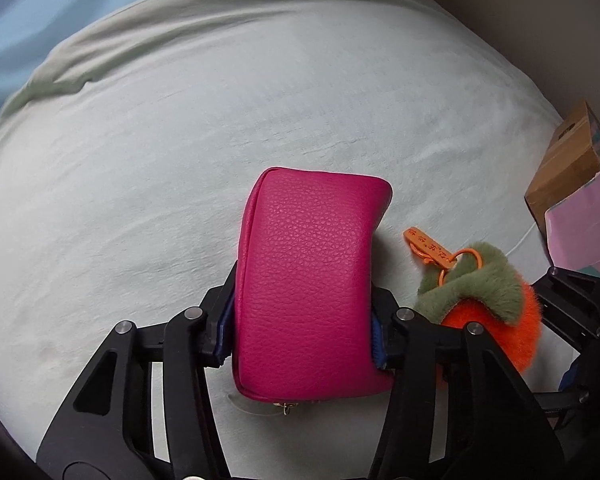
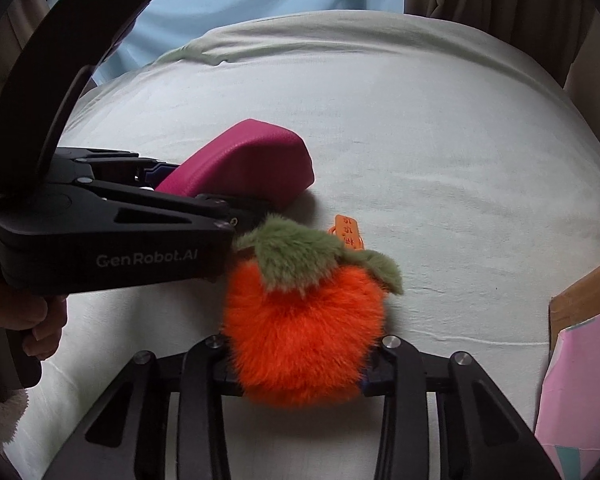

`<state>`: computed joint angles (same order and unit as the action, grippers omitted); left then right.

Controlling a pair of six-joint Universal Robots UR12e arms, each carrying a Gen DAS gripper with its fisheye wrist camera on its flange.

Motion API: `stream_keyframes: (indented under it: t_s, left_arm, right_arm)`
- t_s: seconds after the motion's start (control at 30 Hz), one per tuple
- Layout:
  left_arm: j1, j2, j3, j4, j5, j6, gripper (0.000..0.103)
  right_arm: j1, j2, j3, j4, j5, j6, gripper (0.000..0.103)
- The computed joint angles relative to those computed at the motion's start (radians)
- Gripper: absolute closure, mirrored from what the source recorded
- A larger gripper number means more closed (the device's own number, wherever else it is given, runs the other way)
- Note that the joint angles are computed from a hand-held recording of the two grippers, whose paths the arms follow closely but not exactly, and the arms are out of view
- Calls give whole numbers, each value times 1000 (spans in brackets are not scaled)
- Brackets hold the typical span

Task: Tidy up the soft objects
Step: 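Lift and carry the pink pouch and orange pompom over the box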

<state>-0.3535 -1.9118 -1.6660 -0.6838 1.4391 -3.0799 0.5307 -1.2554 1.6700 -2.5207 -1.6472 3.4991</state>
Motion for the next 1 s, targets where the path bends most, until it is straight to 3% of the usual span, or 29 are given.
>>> stream_keyframes:
  t_s: [0.4, 0.57, 0.8, 1.0]
  left_arm:
    - [2, 114, 16, -81, 28, -75, 58]
    - [-14, 180, 37, -128, 52, -161, 58]
    - [-91, 229, 111, -185, 160, -239, 58]
    - [-184, 219, 199, -232, 248, -335, 58]
  right_arm:
    - [12, -95, -16, 47, -36, 29, 69]
    - [12, -173, -20, 87, -41, 36, 69]
    - [-10, -277, -31, 144, -57, 3, 69]
    - [-64, -364, -24, 195, -40, -56, 69]
